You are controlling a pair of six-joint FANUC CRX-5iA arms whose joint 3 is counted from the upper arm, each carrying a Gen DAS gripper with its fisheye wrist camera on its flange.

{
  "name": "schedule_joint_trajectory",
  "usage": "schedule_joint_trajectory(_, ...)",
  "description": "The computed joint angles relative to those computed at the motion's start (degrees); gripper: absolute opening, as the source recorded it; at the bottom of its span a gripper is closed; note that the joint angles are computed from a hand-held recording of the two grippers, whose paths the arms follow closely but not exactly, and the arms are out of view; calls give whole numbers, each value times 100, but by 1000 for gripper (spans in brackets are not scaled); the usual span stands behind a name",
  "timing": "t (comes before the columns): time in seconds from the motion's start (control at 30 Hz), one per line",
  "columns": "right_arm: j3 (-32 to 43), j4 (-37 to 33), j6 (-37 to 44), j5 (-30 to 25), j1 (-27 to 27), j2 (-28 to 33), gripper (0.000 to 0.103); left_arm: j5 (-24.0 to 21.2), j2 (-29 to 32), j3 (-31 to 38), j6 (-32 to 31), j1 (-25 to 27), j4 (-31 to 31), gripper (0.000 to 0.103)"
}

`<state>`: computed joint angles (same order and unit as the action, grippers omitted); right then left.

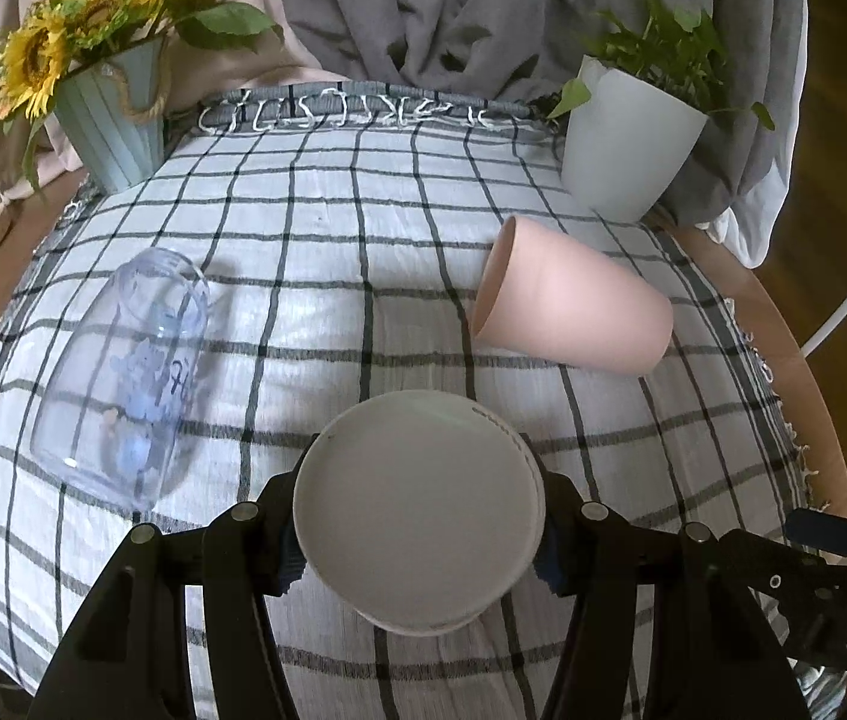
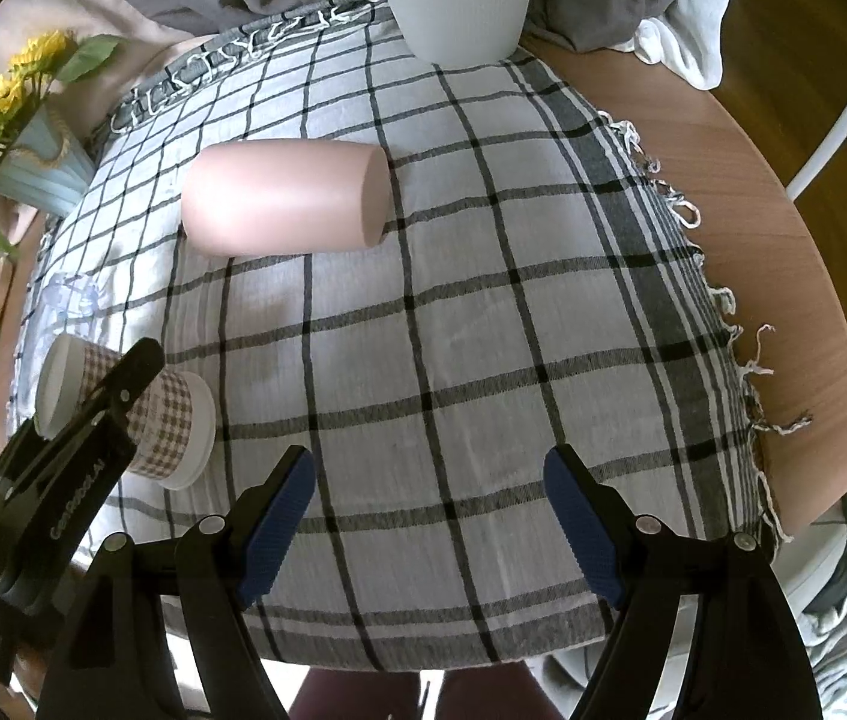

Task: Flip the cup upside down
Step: 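Lift and rotate the held paper cup with the left tool, base up, then lower the inverted cup onto the cloth and open the left tool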

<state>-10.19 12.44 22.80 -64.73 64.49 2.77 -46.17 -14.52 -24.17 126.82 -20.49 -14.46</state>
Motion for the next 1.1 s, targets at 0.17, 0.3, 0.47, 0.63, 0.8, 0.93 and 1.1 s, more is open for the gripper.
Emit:
schedule_joint_trajectory(0.17,-1,-33,37,-3,10,11,79,-74,6,22,41,-63,-56,57)
schedule_joint_trajectory(0.3,3,-50,57,-4,7,20,79,-127,16,45,43,-88,-71,57)
schedule_joint_trajectory(0.47,-2,-64,66,18,5,16,79,-246,107,133,24,-119,-102,69)
schedule_joint_trajectory(0.63,-18,-66,104,51,16,5,79,-253,71,149,123,-161,-213,80)
schedule_joint_trajectory(0.8,-38,-64,89,62,12,-25,79,-296,102,183,114,-160,-212,81)
schedule_joint_trajectory(0.93,-37,-35,88,56,26,-32,79,-426,121,275,228,-261,-368,81)
schedule_joint_trajectory(1.1,-90,73,39,46,78,-139,79,-714,1,446,588,-534,-790,90)
